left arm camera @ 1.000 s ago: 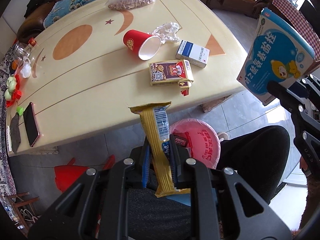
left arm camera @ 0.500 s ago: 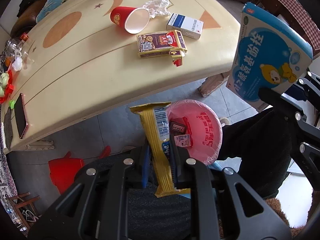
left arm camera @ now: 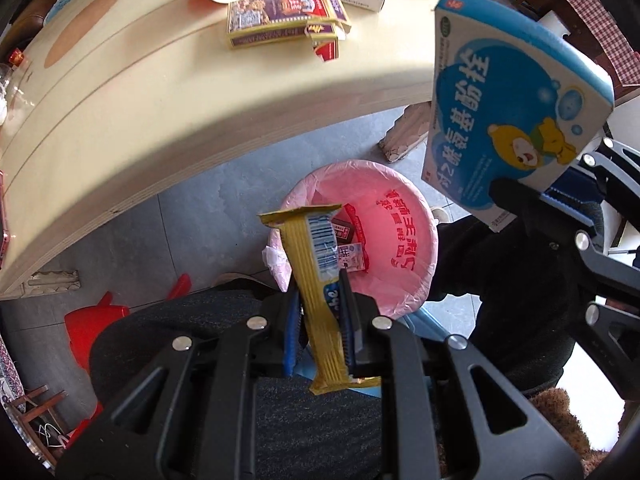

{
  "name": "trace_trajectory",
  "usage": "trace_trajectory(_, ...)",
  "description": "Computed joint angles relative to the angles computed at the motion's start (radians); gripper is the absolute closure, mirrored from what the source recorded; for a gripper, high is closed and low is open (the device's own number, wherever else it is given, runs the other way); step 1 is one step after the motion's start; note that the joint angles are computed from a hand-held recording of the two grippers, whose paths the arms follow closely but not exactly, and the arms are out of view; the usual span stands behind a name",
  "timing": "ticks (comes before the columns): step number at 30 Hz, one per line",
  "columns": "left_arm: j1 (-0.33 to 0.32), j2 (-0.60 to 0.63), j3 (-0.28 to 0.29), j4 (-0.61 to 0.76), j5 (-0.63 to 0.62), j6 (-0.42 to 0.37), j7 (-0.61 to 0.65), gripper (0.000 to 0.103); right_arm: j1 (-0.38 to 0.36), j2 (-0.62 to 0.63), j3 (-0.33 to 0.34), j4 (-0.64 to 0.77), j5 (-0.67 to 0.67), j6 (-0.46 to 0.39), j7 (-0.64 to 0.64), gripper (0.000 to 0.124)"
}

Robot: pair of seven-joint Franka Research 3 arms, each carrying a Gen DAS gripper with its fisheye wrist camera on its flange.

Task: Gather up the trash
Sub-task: 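Carry the snack bar and blue box over the pink bin with both grippers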

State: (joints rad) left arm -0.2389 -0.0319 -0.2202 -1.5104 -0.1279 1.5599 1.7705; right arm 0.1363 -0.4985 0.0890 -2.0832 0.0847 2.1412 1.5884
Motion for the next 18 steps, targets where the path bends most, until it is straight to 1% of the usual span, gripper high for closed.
trace_trajectory(11,0.006,0.025,0.002,-0.102,-0.045,0.041,-0.018,0.085,0.010,0.011,-0.011,-0.105,0.050,0.006,0.038,0.104)
trace_trajectory(18,0.011,0.069,-0.003,-0.145,-0.072,0.044,-0.033,0.085,0.006,0.030,-0.014,-0.158,0.060,0.022,0.074,0.104)
